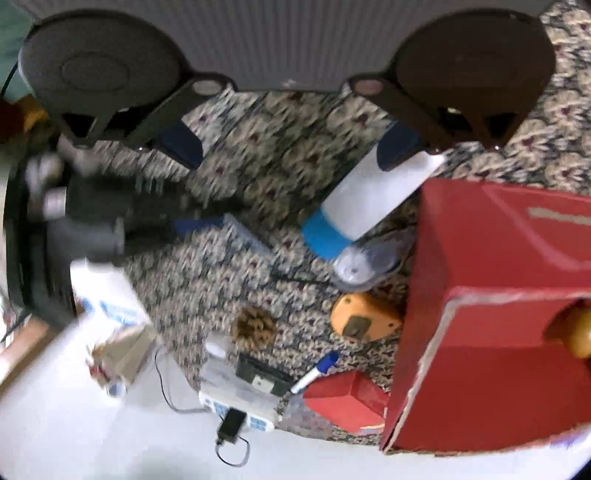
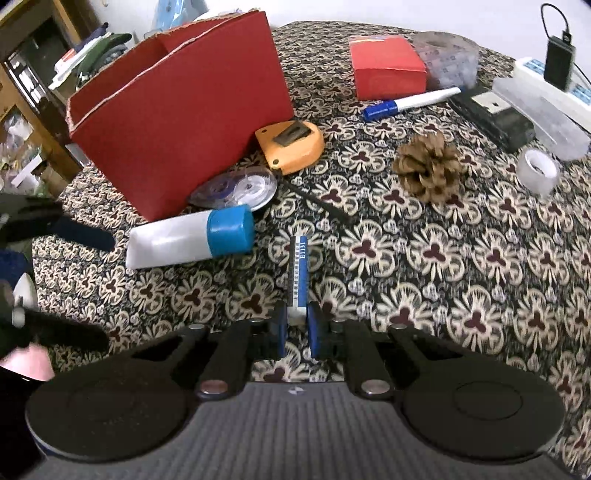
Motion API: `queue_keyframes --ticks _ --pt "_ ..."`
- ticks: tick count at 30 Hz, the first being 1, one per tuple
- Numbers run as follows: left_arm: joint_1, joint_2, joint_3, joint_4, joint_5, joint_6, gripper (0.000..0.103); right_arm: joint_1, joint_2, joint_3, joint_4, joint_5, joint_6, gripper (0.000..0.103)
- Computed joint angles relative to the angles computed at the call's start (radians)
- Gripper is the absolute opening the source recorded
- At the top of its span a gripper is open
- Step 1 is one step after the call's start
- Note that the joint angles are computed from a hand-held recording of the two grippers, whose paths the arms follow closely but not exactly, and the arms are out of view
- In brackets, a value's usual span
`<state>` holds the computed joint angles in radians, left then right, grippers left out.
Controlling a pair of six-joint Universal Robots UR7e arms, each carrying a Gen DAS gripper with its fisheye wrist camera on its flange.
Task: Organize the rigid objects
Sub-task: 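Lift the stick with the right tool and carry it over the red box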
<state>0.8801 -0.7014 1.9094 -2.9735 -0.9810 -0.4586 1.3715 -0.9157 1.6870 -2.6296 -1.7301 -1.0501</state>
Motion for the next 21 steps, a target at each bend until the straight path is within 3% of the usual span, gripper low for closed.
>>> queue_keyframes --ticks 2,6,11,18,19,20,21 --pt "0.015 0.028 -0.051 -0.004 -0.031 -0.032 0.100 -0.007 -0.009 0.016 -0.022 0.004 -0.009 0.000" --pt "0.021 0.105 -0.171 0.066 0.004 -0.108 0.100 -0.022 -0.030 0.056 -0.073 0.011 -0.043 0.000" --pt "0.052 0.182 -0.315 0.228 -0.016 -0.212 0.071 -0.033 -0.050 0.130 -0.197 0.018 -0.122 0.000" --pt "0.050 0.219 -0.373 0.300 -0.010 -0.245 0.067 -0.051 -0.059 0.187 -0.314 0.050 -0.161 0.000" --pt "0.050 0.221 -0.376 0.302 -0.014 -0.250 0.057 -0.054 -0.061 0.189 -0.317 0.057 -0.156 0.000" --pt "0.049 0.224 -0.382 0.310 -0.017 -0.251 0.041 -0.055 -0.060 0.188 -0.317 0.060 -0.149 0.000" --pt "0.051 0.228 -0.392 0.320 -0.027 -0.248 0.037 -0.057 -0.060 0.189 -0.320 0.064 -0.141 0.000"
